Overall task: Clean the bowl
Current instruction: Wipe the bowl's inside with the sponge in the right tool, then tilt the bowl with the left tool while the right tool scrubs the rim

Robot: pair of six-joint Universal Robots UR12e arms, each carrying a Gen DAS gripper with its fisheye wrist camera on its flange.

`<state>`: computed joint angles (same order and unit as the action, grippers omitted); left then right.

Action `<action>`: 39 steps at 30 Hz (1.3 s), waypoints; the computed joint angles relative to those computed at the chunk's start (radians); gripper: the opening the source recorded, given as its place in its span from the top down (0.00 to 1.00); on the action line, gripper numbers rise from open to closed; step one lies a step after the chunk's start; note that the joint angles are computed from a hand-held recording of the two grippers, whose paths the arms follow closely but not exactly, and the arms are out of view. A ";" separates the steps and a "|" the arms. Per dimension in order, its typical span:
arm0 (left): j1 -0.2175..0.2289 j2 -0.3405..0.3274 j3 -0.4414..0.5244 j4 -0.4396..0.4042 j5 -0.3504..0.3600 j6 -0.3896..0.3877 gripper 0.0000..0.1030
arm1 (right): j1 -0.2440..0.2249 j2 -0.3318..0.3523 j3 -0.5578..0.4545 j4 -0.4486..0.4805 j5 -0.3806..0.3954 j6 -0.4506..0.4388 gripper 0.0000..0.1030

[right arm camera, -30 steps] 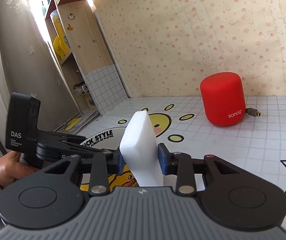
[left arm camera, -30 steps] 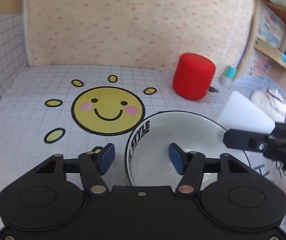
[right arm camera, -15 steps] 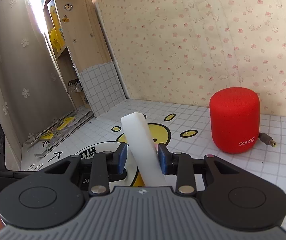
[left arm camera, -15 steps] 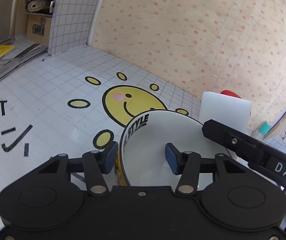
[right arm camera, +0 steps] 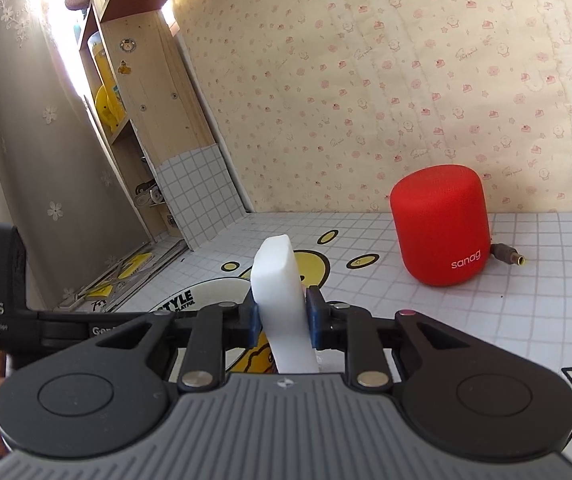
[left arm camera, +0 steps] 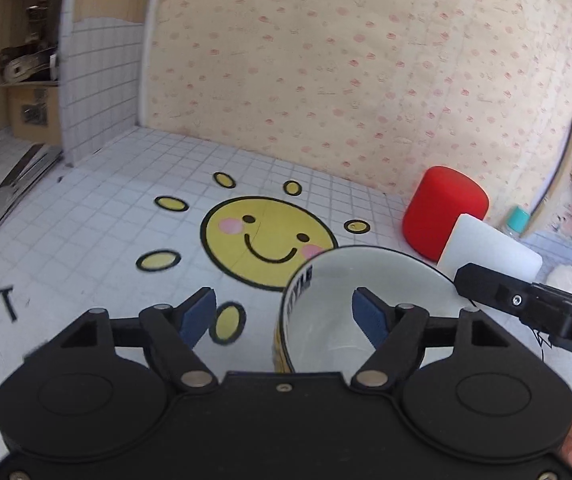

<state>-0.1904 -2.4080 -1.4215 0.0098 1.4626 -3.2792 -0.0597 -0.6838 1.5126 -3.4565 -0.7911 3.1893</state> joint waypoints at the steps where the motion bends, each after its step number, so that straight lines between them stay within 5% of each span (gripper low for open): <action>1: 0.006 -0.001 0.007 -0.018 -0.029 0.011 0.26 | 0.001 0.001 -0.005 0.002 -0.001 0.001 0.76; 6: 0.010 -0.004 0.014 -0.069 -0.088 0.059 0.33 | 0.013 0.020 -0.059 0.029 0.005 0.015 0.76; 11: 0.012 -0.007 0.003 -0.035 -0.128 0.062 0.42 | 0.019 0.036 -0.096 0.074 0.027 0.021 0.76; 20: -0.013 -0.001 -0.010 -0.019 -0.048 0.024 0.43 | -0.006 0.000 -0.009 0.026 0.032 -0.002 0.76; 30: -0.017 -0.004 -0.011 -0.004 -0.031 0.010 0.43 | 0.024 0.039 -0.098 0.085 0.010 0.006 0.76; 39: -0.038 -0.005 -0.016 0.018 0.068 -0.099 0.43 | 0.006 -0.002 -0.003 0.021 -0.018 -0.050 0.76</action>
<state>-0.2288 -2.4131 -1.4380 0.0280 1.5302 -3.3780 -0.0536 -0.6861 1.5097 -3.4359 -0.8087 3.1392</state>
